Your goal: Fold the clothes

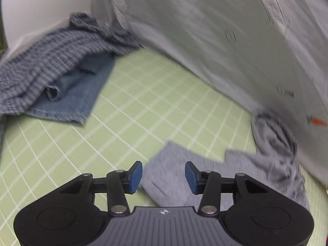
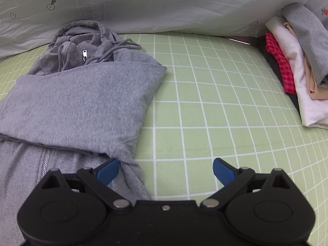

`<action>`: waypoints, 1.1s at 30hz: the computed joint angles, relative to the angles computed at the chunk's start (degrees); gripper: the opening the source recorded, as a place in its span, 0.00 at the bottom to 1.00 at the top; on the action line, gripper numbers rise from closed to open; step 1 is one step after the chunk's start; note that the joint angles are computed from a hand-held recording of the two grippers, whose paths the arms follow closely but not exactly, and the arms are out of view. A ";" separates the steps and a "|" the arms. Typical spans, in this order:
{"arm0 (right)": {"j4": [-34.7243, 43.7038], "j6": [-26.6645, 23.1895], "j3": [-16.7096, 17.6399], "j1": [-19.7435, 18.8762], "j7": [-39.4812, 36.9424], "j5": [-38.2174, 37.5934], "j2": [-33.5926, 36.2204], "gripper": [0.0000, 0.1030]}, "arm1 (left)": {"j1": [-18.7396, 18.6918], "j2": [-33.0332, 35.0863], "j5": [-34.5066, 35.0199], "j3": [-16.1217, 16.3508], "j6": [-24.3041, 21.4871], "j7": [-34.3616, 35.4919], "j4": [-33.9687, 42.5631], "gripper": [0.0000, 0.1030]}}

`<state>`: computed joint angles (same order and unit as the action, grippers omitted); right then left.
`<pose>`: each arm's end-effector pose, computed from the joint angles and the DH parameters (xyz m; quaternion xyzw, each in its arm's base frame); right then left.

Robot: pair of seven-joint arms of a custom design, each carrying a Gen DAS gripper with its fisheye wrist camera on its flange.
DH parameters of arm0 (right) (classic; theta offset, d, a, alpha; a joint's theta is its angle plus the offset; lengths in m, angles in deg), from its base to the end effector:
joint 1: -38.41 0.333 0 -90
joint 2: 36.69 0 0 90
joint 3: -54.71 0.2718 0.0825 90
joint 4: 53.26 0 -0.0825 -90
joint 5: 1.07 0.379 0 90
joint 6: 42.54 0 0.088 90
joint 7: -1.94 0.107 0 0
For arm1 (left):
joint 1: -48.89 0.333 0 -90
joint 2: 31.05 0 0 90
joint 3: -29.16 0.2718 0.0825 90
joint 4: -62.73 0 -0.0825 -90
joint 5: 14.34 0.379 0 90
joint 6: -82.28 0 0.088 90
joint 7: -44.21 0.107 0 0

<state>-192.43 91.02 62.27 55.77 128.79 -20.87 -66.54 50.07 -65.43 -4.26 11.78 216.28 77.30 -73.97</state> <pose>0.4059 0.1858 0.5001 -0.6726 0.6893 -0.2232 0.1505 0.4189 -0.1338 0.5470 -0.8490 0.4338 -0.2260 0.1999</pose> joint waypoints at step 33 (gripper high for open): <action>0.79 -1.91 0.57 1.67 -0.78 -2.09 0.57 0.96 | -3.95 1.94 -4.61 1.09 2.56 0.99 0.15 0.09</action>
